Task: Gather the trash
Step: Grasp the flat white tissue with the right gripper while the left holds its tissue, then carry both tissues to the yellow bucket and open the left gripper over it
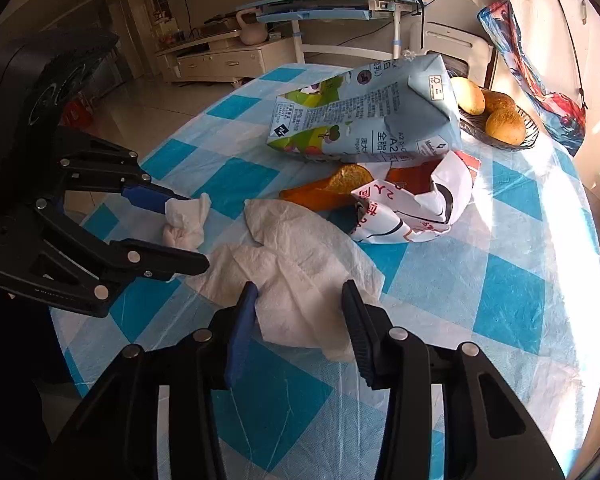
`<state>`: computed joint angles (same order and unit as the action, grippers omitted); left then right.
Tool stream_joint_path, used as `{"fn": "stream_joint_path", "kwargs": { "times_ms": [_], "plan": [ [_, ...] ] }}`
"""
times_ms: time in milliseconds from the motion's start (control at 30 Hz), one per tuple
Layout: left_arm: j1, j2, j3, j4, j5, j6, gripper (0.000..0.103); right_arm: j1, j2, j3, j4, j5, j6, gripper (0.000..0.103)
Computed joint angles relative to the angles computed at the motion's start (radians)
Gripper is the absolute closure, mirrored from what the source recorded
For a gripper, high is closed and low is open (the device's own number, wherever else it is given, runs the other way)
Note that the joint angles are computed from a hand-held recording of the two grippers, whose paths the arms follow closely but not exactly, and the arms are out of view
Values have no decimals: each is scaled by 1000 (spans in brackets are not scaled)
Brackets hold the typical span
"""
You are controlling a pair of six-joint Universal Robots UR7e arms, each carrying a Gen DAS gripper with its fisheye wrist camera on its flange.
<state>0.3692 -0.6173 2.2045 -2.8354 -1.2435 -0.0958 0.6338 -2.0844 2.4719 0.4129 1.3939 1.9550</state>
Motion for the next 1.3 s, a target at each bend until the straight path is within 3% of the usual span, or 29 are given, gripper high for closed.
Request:
{"fn": "stream_joint_path", "kwargs": {
  "times_ms": [33,133,333,433,533,600,833,1000,1100,1300],
  "plan": [
    [-1,-4,3,-8,8,-5,69,9,-2,2,-5,9,-4,79],
    [5,-21,10,-35,48,-32,73,30,9,0,-16,21,7,87],
    [12,-41,23,-104,163,-124,74,-17,9,-10,24,-27,12,89],
    [23,-51,25,-133,248,-184,74,-59,22,-18,78,-92,-8,89],
    [36,-67,30,-150,317,-252,74,-48,19,-17,91,-118,3,89],
    [45,-73,27,-163,355,-276,74,16,34,-24,62,-78,50,89],
    [50,-93,39,-185,422,-347,73,351,119,-39,-134,215,238,89],
    [65,-111,40,-162,449,-409,73,561,162,-24,-270,406,257,89],
    [68,-121,47,-160,462,-430,73,657,180,-20,-323,483,257,89],
    [77,-147,65,-170,480,-457,73,775,222,-18,-387,572,251,89]
  ]
}}
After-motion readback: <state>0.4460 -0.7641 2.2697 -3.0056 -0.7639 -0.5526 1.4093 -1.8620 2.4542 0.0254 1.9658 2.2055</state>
